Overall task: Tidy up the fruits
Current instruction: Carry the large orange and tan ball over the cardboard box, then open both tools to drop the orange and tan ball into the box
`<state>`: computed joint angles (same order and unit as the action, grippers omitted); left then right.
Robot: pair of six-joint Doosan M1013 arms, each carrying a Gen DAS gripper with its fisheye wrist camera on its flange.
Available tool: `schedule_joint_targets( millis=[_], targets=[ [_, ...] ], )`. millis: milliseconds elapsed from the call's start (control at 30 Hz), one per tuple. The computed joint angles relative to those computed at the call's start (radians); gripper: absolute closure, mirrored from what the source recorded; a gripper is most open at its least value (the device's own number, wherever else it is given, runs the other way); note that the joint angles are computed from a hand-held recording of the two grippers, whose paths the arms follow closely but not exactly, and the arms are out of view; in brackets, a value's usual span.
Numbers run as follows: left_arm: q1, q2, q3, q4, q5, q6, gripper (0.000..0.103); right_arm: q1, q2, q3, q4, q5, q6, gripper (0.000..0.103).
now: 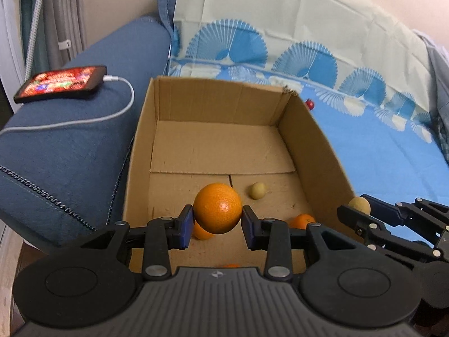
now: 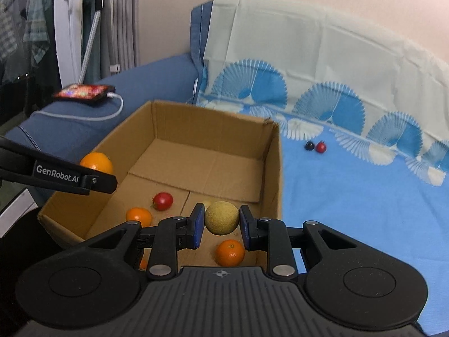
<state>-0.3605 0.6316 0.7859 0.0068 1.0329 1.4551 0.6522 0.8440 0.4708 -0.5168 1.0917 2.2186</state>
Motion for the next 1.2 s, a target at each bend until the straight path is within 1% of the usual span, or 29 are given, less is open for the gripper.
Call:
schedule_joint_targets(
  millis=[233,433,667,833,867,900,933,967,1000,1033,1067,1133,1200],
  targets=[
    [0.004,0.062,-0.068,0.002,0.089,0.014,0.063,-0.015,0.078,-0.117,0.071,0.085,-0.056,0.075],
    [0.004,0.099,-0.108,0.011,0.142,0.018,0.063,-0.023,0.126,-0.192,0.116,0.145,-0.095,0.075],
    [0.001,0.124,-0.132,0.029,0.165,0.021,0.063,-0.026,0.166,-0.254,0.132,0.194,-0.131,0.075],
    [0.001,0.126,-0.125,0.037,0.163,0.019,0.061,-0.024,0.158,-0.235,0.124,0.184,-0.141,0.075],
    [0.001,0.118,-0.112,0.038,0.145,0.016,0.059,-0.025,0.159,-0.239,0.128,0.186,-0.143,0.075],
    [0.001,0.111,-0.103,0.035,0.130,0.018,0.040,-0.026,0.165,-0.254,0.130,0.196,-0.147,0.075],
    [0.005,0.103,-0.096,0.010,0.114,0.028,0.026,-0.025,0.171,-0.270,0.126,0.206,-0.148,0.072],
    [0.007,0.096,-0.090,-0.014,0.103,0.032,0.017,-0.023,0.184,-0.300,0.115,0.227,-0.146,0.057],
    [0.005,0.079,-0.069,-0.003,0.071,0.014,0.000,-0.021,0.191,-0.321,0.102,0.239,-0.137,0.038],
    [-0.002,0.056,-0.034,0.033,0.018,-0.014,0.000,-0.019,0.177,-0.300,0.089,0.223,-0.118,0.032],
    [-0.008,0.034,-0.002,0.068,-0.031,-0.027,0.000,-0.018,0.160,-0.270,0.082,0.202,-0.105,0.029],
    [-0.013,0.019,0.007,0.076,-0.038,-0.001,0.000,-0.015,0.127,-0.225,0.073,0.174,-0.092,0.027],
    [-0.016,-0.004,0.031,0.083,-0.050,-0.005,0.000,-0.010,0.086,-0.161,0.060,0.138,-0.068,0.021]
  ],
)
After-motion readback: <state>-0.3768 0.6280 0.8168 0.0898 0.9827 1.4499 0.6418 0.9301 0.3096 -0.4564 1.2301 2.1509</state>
